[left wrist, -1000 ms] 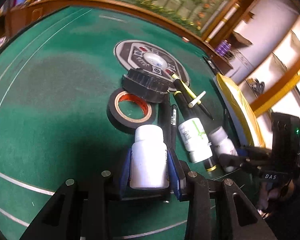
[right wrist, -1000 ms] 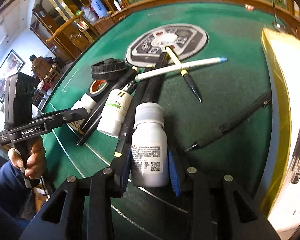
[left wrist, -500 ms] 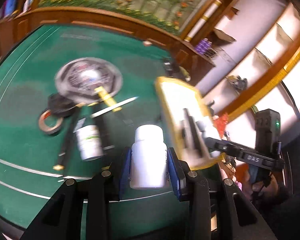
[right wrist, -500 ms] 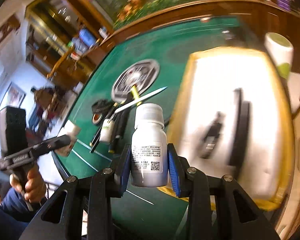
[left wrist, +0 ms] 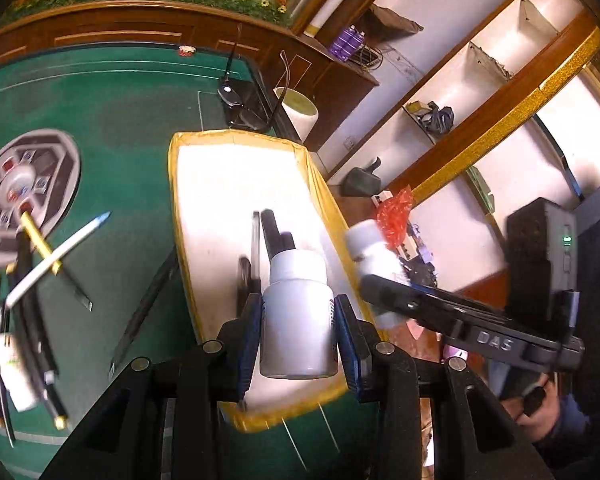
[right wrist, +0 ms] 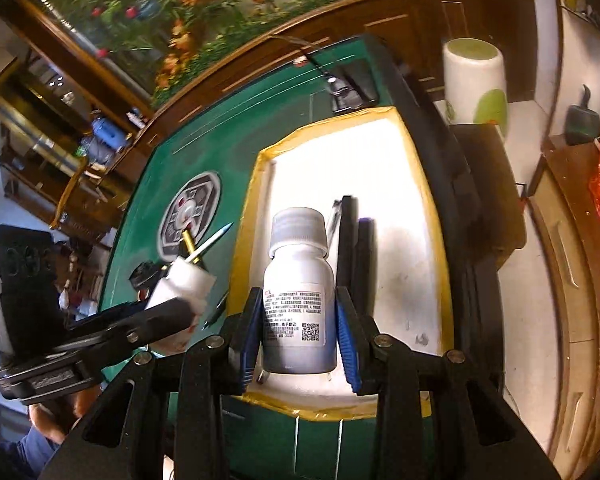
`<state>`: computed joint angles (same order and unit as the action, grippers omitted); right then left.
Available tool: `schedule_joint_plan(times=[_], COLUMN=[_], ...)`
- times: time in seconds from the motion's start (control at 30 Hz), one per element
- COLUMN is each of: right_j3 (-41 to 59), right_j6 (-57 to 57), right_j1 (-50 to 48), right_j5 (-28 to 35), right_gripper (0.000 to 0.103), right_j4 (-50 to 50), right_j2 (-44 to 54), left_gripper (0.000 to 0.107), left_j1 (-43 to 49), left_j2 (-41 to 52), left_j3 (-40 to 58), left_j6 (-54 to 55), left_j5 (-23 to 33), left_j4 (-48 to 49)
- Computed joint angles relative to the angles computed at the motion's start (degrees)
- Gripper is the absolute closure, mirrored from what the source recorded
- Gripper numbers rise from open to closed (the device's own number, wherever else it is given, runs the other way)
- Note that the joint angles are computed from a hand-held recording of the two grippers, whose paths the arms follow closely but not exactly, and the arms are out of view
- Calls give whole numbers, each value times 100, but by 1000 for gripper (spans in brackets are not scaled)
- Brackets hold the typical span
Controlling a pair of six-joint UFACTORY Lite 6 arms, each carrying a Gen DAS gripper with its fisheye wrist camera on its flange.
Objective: Organize rigid objects
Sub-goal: 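Carry both white bottles into the tray and open both tools, then move both tools back over the pile on the table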
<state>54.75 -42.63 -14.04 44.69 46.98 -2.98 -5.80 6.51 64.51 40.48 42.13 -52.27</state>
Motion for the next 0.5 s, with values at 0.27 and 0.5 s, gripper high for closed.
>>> schedule_joint_plan(times=[0.27,0.5], right_j3=[1395,2841], right_j6=[1178,1443], right_j1=[480,774], right_j5=[-726,-977], right_gripper=[70,70], right_j4=[-833,-1447], right_j2=[1337,3140], left_gripper=[70,70], left_j1=[-401,-748], left_j2=[1891,2518], left_j3=[1600,2109], left_j6=[-646,-2145], left_j5=[-252,-834], left_j4=[546,1773])
